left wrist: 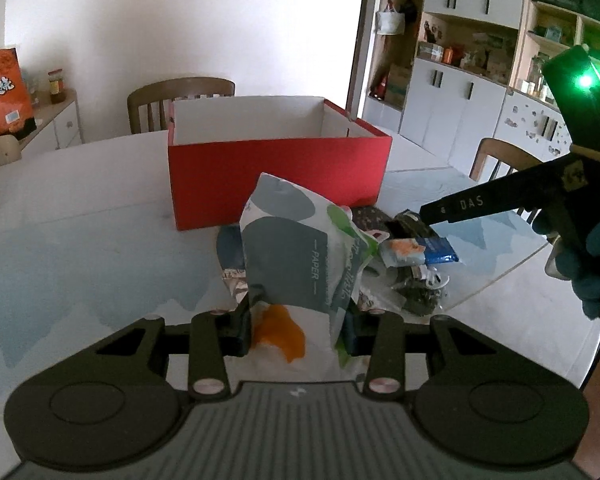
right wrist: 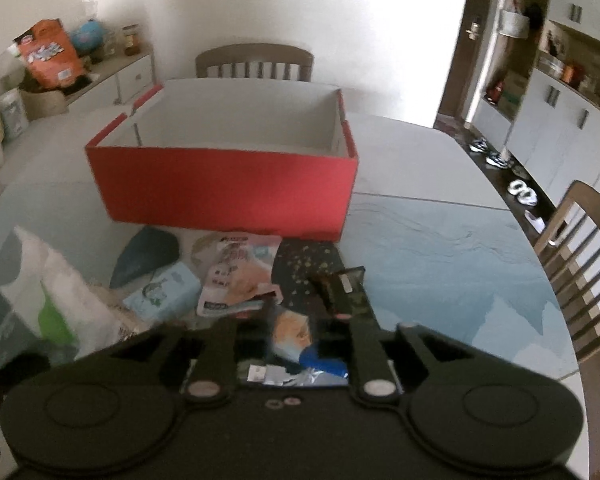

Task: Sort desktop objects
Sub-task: 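Lift the white-green bag with the left gripper while the right gripper grasps the blue swab pack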

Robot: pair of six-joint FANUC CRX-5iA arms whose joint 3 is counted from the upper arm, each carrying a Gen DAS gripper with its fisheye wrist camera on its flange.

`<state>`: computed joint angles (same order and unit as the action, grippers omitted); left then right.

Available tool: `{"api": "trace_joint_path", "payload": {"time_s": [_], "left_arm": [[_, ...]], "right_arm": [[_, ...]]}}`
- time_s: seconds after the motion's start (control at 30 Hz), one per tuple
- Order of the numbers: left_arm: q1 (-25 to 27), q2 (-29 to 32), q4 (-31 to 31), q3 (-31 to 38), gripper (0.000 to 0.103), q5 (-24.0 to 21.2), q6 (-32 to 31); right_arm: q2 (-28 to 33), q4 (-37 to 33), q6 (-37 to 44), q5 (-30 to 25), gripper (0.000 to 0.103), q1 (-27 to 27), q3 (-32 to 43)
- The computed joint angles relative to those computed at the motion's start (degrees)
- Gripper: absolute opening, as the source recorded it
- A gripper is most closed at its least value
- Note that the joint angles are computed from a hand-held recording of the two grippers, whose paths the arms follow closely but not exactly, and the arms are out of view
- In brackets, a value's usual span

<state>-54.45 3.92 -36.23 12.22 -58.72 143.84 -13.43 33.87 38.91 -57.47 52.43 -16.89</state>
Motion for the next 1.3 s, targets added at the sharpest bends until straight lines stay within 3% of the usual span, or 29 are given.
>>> {"api": "trace_joint_path", "payload": {"time_s": [0.07, 0.13, 0.2, 0.33, 0.37, 0.83, 1.3], "left_arm": [[0.1, -0.1, 0.5, -0.4, 0.039, 0.3, 0.1], [0.2, 0.0, 0.9, -0.8, 0.039, 0.3, 0.2], [0.3, 0.1, 1.1, -1.0, 0.039, 0.3, 0.2], [0.3, 0.3, 1.4, -1.3, 0.039, 0.3, 0.2], [0.4, 0.3, 1.5, -1.4, 0.039, 0.5, 0.1], [0.9, 1.4, 2.2, -0.3, 0.039, 1.3, 0.0], [1.0, 4.9, 1.7, 5.1, 0.039, -3.1, 2.9]], "right_arm": [[-0.1, -0.8, 2.4, 0.3, 0.028, -0.3, 0.0], [0.4, -1.8, 4.3, 0.6, 0.04, -0.9, 0.0], [0.6, -2.5, 5.4, 0.7, 0.044, -1.5, -0.2], [0.1, -1.9, 5.1, 1.7, 0.072, -1.9, -2.1], [-0.2, -1.7, 5.1, 2.3, 0.073, -2.0, -2.8], [0.7, -7.5, 22.1, 5.7, 0.071, -6.1, -2.0], [3.7, -22.2, 38.8, 6.9, 0.061, -10.5, 3.0]]}}
